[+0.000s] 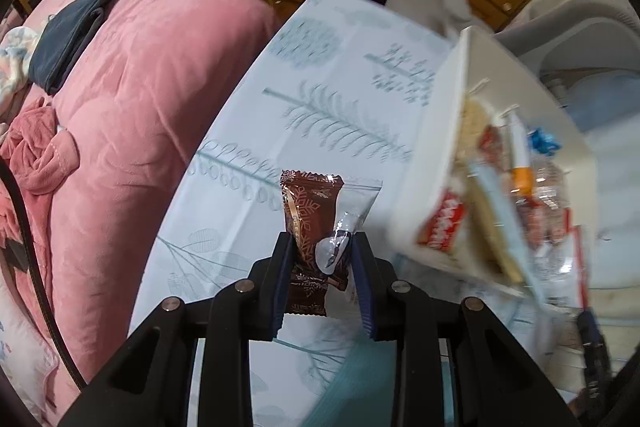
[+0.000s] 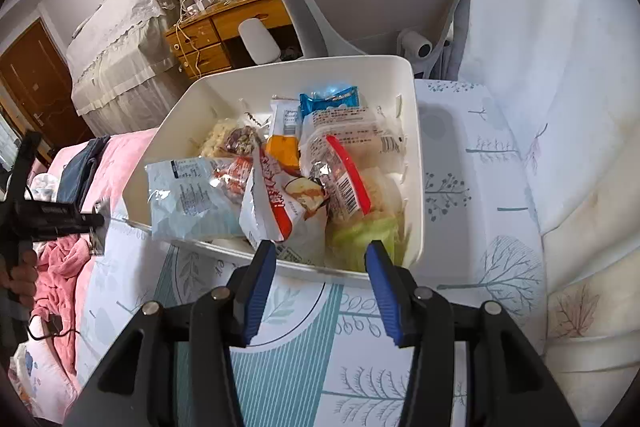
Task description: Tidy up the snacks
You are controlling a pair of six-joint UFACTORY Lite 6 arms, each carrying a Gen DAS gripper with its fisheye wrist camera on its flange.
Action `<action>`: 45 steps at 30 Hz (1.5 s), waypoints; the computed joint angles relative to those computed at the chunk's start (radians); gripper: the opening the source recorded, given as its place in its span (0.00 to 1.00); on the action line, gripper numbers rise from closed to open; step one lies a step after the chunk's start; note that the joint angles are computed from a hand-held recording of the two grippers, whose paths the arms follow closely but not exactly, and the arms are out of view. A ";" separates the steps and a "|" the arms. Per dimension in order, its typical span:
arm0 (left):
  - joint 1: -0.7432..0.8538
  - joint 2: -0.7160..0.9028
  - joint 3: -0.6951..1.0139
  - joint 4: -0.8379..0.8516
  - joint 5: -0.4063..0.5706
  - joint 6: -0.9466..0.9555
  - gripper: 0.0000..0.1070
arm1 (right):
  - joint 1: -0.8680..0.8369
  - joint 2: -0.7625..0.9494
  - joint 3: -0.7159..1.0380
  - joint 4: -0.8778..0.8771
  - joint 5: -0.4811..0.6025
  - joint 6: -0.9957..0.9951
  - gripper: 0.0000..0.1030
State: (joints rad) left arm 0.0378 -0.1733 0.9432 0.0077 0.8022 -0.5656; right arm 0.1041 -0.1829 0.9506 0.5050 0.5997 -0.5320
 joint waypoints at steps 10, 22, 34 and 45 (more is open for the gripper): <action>-0.168 0.128 0.292 0.056 0.099 -0.111 0.26 | -0.096 -0.073 -0.060 0.094 0.116 -0.106 0.46; -0.337 0.402 0.594 0.034 0.085 -0.115 0.26 | -0.188 -0.156 -0.164 0.139 0.229 -0.163 0.46; -0.395 0.247 0.402 -0.098 -0.042 -0.041 0.49 | -0.114 -0.326 -0.276 0.008 0.222 0.053 0.51; -0.520 -0.464 -0.117 0.000 0.182 -0.221 0.66 | 0.284 -0.635 -0.405 -0.272 0.241 0.768 0.70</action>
